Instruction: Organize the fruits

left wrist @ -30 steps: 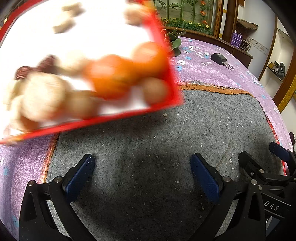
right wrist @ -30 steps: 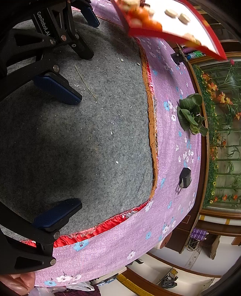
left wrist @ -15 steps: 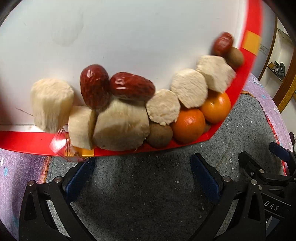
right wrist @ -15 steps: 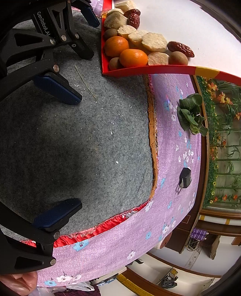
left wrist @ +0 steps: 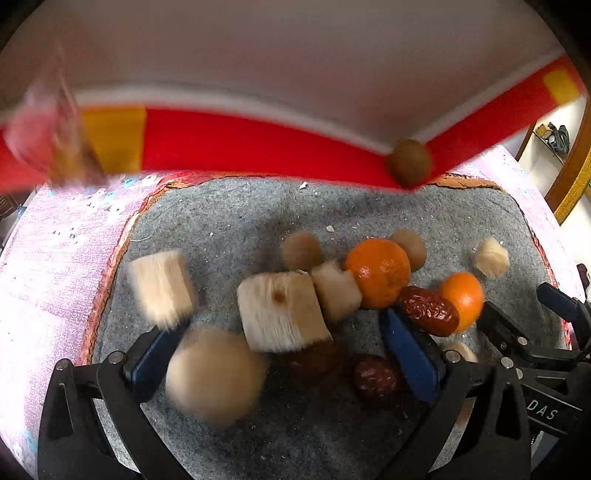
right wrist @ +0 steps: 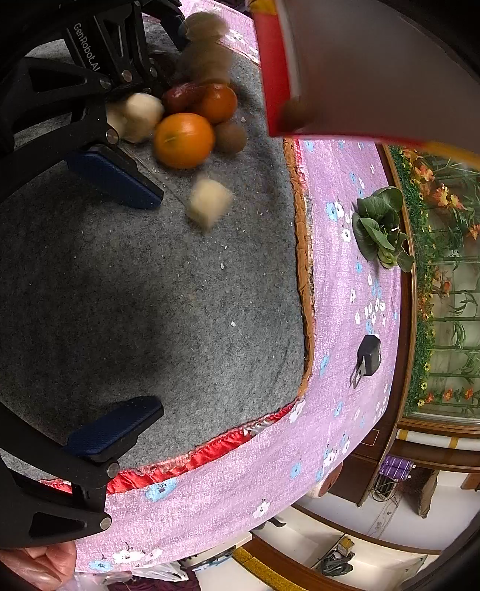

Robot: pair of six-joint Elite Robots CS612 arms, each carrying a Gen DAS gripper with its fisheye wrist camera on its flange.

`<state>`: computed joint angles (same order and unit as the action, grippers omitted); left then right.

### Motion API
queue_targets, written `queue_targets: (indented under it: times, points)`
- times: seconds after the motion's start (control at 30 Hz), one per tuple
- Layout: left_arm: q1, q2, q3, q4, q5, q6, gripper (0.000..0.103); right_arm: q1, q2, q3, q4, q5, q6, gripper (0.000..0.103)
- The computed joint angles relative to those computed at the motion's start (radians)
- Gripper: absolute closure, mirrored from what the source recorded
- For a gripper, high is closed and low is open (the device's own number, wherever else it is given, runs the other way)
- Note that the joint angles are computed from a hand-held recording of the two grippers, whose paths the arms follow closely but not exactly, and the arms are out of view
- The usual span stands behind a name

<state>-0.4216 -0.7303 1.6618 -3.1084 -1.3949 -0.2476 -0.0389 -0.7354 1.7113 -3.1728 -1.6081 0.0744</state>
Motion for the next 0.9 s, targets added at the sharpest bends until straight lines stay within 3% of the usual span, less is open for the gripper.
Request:
queue_targets:
  times: [0.9]
  points:
    - [-0.002,-0.001,-0.001,0.001,0.002,-0.001,0.0,0.001,0.001,-0.001,0.0,-0.001,0.001,0.0]
